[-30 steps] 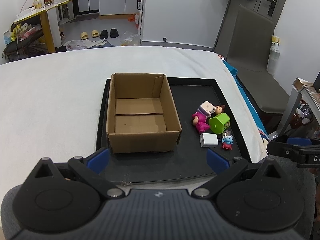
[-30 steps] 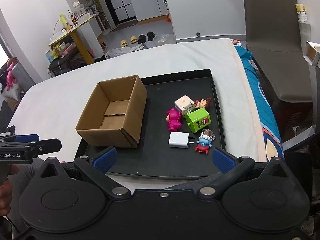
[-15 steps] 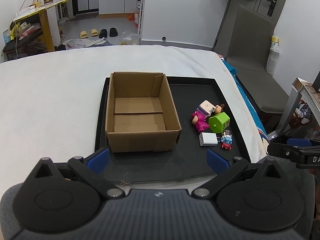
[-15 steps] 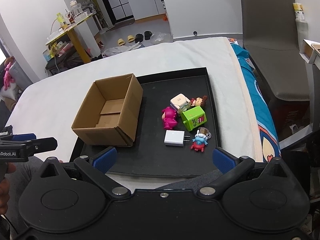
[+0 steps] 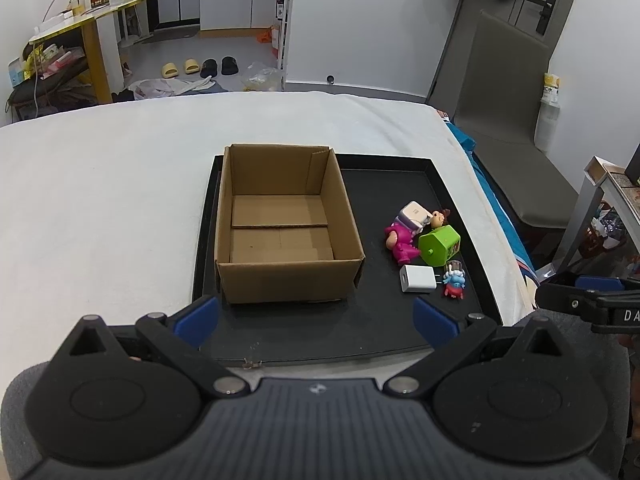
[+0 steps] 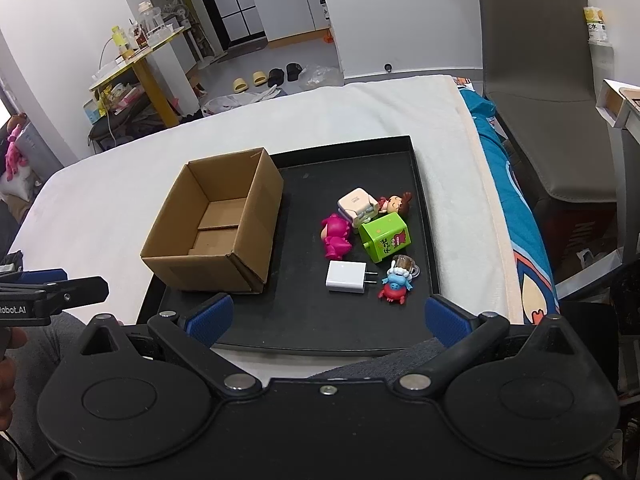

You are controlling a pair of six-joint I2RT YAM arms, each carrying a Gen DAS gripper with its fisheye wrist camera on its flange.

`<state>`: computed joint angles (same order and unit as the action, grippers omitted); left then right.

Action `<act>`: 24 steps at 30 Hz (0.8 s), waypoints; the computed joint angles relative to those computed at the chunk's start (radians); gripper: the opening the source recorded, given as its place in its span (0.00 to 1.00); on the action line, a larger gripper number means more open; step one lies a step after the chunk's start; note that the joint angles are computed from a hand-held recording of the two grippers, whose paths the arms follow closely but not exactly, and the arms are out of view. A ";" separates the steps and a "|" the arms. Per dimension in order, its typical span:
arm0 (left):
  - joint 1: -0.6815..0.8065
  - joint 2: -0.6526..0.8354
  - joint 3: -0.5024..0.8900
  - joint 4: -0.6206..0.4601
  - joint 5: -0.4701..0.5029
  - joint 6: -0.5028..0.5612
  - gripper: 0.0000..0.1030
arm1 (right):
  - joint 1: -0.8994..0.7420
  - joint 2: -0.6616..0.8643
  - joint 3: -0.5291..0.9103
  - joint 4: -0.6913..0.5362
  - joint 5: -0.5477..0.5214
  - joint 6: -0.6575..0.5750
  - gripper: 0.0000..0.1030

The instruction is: Organize rigid objects

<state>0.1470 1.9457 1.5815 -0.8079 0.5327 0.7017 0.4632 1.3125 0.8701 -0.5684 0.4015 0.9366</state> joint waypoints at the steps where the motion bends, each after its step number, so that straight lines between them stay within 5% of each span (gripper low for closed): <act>1: 0.001 0.000 -0.001 0.002 0.000 0.001 1.00 | 0.000 -0.002 0.000 -0.001 0.001 0.000 1.00; 24: 0.015 0.010 0.017 -0.006 0.010 0.004 1.00 | 0.012 0.001 0.013 -0.015 0.016 0.003 1.00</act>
<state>0.1622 1.9560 1.5988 -0.8138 0.5423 0.7062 0.4749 1.3135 0.8833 -0.5830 0.4172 0.9397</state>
